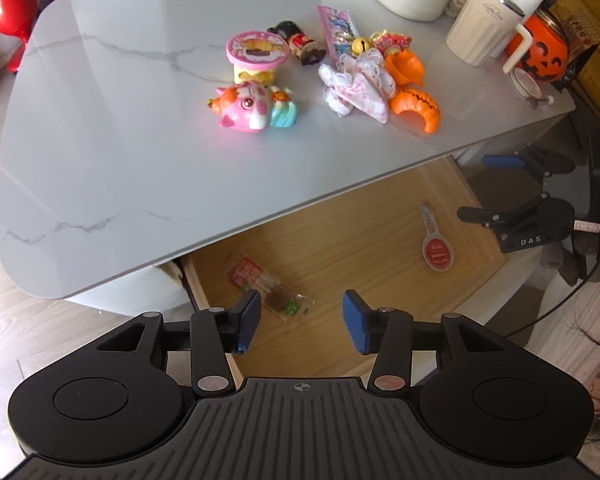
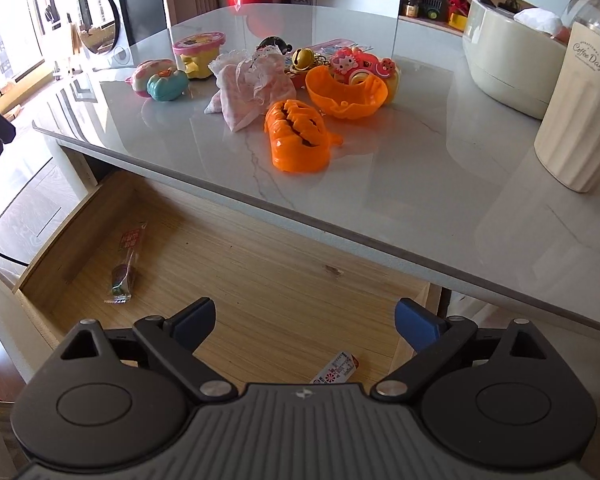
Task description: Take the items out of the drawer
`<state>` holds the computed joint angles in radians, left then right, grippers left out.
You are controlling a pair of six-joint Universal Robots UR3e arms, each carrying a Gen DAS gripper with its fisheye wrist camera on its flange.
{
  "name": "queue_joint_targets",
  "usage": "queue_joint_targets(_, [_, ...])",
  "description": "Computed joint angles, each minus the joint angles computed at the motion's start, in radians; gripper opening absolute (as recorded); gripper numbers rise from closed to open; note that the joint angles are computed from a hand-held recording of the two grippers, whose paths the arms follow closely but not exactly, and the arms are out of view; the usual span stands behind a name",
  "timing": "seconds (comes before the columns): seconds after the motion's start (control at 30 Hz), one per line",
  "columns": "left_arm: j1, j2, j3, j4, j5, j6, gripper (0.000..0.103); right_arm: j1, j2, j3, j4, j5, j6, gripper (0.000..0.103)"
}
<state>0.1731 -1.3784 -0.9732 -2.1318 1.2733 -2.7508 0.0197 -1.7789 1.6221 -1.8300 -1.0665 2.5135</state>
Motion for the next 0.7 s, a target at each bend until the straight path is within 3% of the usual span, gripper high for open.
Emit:
queue_joint_targets(0.4, [-0.079, -0.031, -0.266, 0.159, 0.045, -0.090, 0.049, 0.005, 0.025, -0.031, 0.019, 0.008, 0.017, 0.101])
queue_joint_targets(0.57, [-0.123, -0.038, -0.433, 0.318, 0.034, -0.197, 0.049, 0.006, 0.032, -0.039, 0.019, 0.015, 0.023, 0.102])
queue_joint_targets(0.7, [-0.199, -0.087, -0.521, 0.463, 0.128, -0.326, 0.049, 0.003, 0.025, -0.037, 0.016, 0.023, 0.019, 0.103])
